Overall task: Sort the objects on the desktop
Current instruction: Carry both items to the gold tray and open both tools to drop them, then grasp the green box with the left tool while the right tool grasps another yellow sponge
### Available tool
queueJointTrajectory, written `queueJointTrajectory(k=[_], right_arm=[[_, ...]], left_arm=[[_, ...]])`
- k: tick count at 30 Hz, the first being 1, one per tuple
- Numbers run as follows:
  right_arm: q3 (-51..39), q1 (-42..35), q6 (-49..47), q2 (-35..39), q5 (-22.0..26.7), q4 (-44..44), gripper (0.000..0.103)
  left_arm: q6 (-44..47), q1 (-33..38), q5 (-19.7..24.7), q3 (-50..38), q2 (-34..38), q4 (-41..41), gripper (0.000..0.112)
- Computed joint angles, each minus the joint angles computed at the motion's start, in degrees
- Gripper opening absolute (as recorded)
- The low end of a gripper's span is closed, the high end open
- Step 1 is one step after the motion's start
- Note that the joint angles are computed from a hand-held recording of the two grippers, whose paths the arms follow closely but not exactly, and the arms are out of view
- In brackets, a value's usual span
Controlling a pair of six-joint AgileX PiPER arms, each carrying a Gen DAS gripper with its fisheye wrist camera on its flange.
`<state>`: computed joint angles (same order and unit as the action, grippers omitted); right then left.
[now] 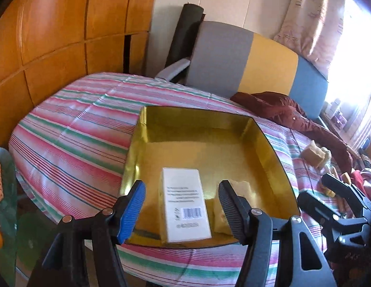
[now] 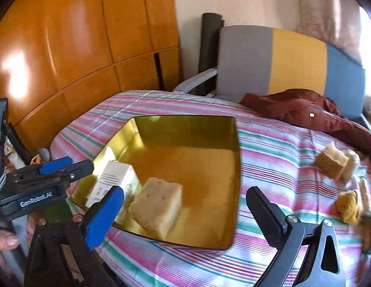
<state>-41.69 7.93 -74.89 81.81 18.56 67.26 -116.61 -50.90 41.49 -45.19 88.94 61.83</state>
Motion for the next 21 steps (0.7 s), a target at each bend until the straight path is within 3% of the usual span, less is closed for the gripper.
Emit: queueJointTrajectory(k=[6, 13, 21], right_arm=[[3.45, -3.88, -7.48, -3.01, -1.97, 5.71, 0.102], [5.36, -10.9, -7.4, -3.52, -2.18, 2.69, 0.103], [1.83, -31.31, -5.55, 2.05, 11.96, -1.26, 0.102]], left_arm=[[2.94, -1.13, -1.31, -2.18, 1.92, -0.36, 0.065], [5.74, -3.44, -2.57, -5.71, 4.28, 0.19, 0.069], [12.03, -3.44, -7.64, -10.11, 7.46, -2.83, 0.071]])
